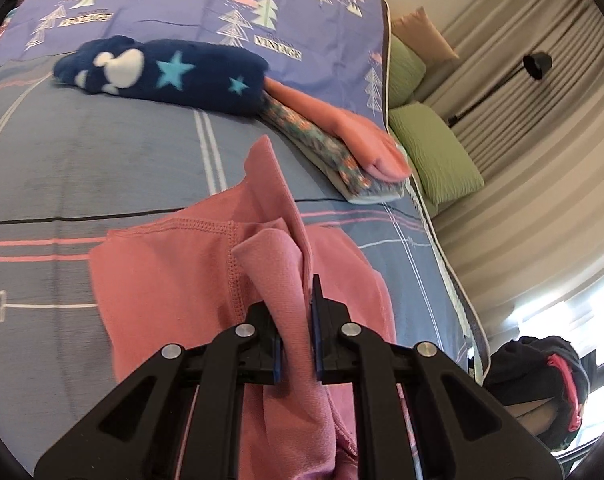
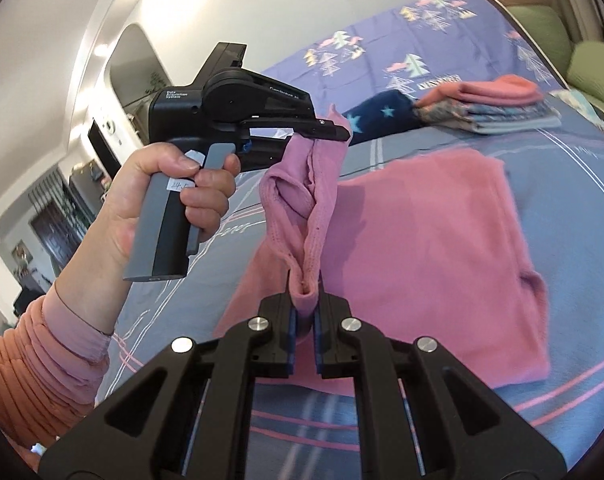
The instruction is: Fold small clothes
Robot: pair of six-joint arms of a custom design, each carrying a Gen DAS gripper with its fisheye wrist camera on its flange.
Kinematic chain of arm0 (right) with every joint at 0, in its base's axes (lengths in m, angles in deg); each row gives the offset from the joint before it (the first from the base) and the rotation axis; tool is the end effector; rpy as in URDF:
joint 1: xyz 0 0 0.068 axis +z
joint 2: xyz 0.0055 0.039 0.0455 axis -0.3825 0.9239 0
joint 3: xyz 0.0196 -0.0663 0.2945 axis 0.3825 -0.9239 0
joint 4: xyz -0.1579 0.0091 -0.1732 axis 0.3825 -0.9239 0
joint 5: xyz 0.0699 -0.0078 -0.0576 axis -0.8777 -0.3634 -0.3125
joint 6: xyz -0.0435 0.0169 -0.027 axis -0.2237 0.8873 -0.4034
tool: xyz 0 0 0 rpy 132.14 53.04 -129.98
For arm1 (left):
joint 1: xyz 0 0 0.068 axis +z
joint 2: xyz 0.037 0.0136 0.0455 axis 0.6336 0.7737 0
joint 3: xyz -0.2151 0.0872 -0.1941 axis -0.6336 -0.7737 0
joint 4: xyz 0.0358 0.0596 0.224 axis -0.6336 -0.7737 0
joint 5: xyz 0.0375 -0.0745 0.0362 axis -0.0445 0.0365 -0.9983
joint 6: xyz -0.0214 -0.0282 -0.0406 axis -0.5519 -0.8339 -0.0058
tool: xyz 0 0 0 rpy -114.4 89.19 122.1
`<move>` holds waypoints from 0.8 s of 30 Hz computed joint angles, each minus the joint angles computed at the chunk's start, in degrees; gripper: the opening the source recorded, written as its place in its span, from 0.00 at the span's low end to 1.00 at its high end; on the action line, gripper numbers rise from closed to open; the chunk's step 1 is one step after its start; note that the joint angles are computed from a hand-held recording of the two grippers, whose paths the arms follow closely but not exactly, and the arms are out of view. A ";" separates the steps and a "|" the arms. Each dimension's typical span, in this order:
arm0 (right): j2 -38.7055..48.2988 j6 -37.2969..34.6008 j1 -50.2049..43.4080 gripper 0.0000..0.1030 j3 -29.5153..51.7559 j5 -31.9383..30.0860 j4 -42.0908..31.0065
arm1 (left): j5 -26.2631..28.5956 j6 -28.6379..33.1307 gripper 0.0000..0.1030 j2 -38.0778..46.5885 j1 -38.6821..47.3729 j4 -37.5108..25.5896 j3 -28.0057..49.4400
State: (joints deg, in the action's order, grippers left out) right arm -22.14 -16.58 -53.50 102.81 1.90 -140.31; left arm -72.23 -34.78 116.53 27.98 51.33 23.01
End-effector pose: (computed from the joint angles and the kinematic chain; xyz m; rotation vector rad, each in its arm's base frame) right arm 0.1281 -0.0399 0.2760 -0.5303 2.1123 0.9178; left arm 0.2397 -0.0554 0.3173 -0.3379 2.4050 -0.6043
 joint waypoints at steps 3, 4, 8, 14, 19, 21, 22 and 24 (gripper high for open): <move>4.96 -7.62 -4.84 0.06 1.68 -0.23 -4.78 | -2.90 -1.17 0.10 4.22 -4.34 -0.03 3.01; 7.26 -10.62 -6.64 0.06 2.47 0.01 -6.58 | -3.74 -1.07 0.10 6.03 -5.48 -0.22 4.22; 12.12 -15.86 -11.05 0.06 3.45 1.09 -9.32 | -5.79 -1.71 0.10 10.93 -9.13 -0.53 7.72; 19.01 -20.35 -15.72 0.06 6.36 1.72 -12.69 | -8.16 -1.98 0.10 16.64 -13.36 -1.55 13.10; 20.95 -22.18 -18.54 0.06 7.57 2.41 -13.99 | -9.33 -1.64 0.10 20.98 -15.77 -3.55 17.73; 21.72 -23.32 -19.66 0.06 8.00 3.02 -15.01 | -10.03 -1.16 0.10 22.69 -16.59 -4.59 19.27; 22.26 -23.49 -19.94 0.06 8.31 3.33 -15.44 | -10.55 -1.24 0.11 23.77 -17.22 -5.36 20.43; 22.98 -23.33 -20.18 0.06 8.50 4.05 -15.69 | -11.03 -1.37 0.11 25.38 -17.67 -6.30 21.67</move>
